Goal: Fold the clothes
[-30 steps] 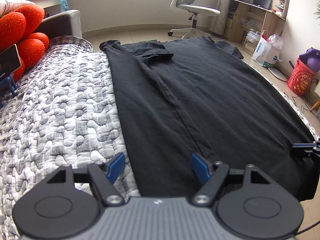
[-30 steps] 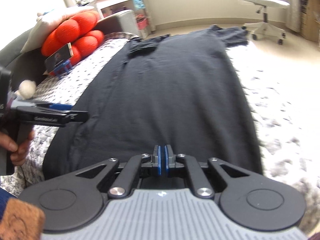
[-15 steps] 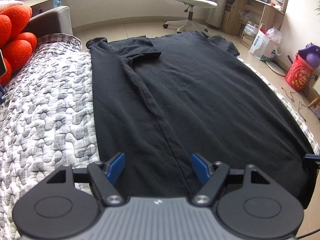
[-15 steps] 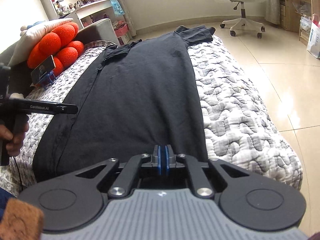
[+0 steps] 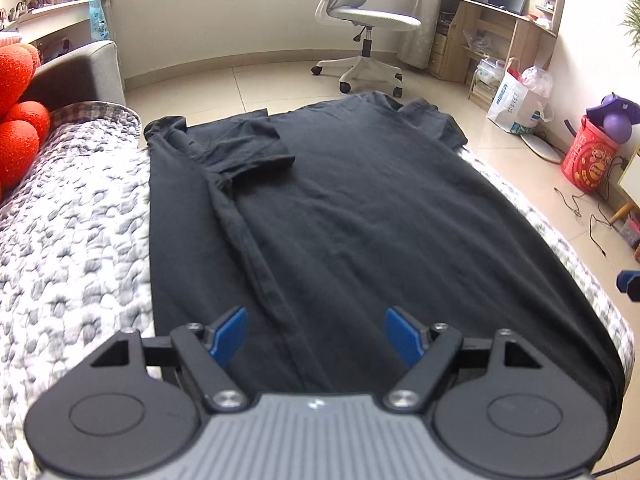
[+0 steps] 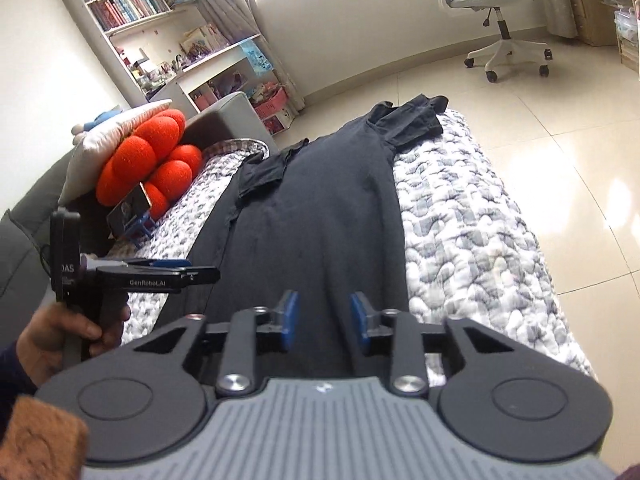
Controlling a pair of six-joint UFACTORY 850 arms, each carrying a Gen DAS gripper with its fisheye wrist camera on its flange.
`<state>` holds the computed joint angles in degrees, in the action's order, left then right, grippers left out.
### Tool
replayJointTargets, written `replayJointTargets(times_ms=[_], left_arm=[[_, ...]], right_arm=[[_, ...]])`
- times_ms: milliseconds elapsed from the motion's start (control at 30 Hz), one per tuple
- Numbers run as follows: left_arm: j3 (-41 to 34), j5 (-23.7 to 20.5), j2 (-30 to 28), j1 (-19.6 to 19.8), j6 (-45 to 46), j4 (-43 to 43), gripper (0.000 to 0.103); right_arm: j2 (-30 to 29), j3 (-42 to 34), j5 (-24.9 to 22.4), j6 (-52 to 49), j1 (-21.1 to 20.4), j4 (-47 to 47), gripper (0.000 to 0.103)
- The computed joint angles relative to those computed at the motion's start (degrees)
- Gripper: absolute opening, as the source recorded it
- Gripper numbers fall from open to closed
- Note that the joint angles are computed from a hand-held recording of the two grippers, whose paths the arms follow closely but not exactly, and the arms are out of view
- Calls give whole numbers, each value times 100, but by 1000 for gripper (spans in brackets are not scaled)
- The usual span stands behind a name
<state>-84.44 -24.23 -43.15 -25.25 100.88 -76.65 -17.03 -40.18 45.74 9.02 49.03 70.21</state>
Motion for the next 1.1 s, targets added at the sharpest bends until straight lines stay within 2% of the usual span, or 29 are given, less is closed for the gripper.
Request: replayJointTargets(times_ms=[133, 233, 367, 433, 567, 700, 800, 867, 933, 1000, 1100], left_arm=[[-370, -29, -231, -80, -544, 348, 77], [-610, -37, -382, -141, -743, 438, 77], [-913, -85, -574, -185, -901, 438, 77], [-1080, -76, -672, -205, -997, 439, 77], [-1447, -52, -881, -208, -1160, 379, 77], [-1931, -28, -1187, -179, -1412, 432, 77], [-2348, -171, -1477, -138, -1871, 692, 77], [-2642, -269, -1679, -128, -2135, 852, 77], [-2865, -306, -1828, -130, -2104, 795, 77], [-3028, -321, -1937, -131, -1857, 553, 77], [-3509, -448, -2246, -122, -2246, 740, 77]], right_arm=[[352, 420, -45, 1339, -608, -1585, 44], [539, 652, -181, 2636, -1385, -2940, 44], [434, 617, -286, 3938, -2429, -4318, 44], [268, 454, -377, 4199, -2803, -4584, 44], [-176, 3, -770, 4494, -3294, -4733, 46], [-528, -408, -1289, 4178, -3383, -4176, 48], [-688, -565, -1312, 3936, -3356, -4011, 48], [-754, -691, -1329, 3413, -3293, -3559, 48], [-797, -816, -1357, 2861, -3227, -3099, 39], [-853, -962, -1377, 2218, -3159, -2591, 5], [-915, -1163, -1251, 1050, -2986, -1679, 3]])
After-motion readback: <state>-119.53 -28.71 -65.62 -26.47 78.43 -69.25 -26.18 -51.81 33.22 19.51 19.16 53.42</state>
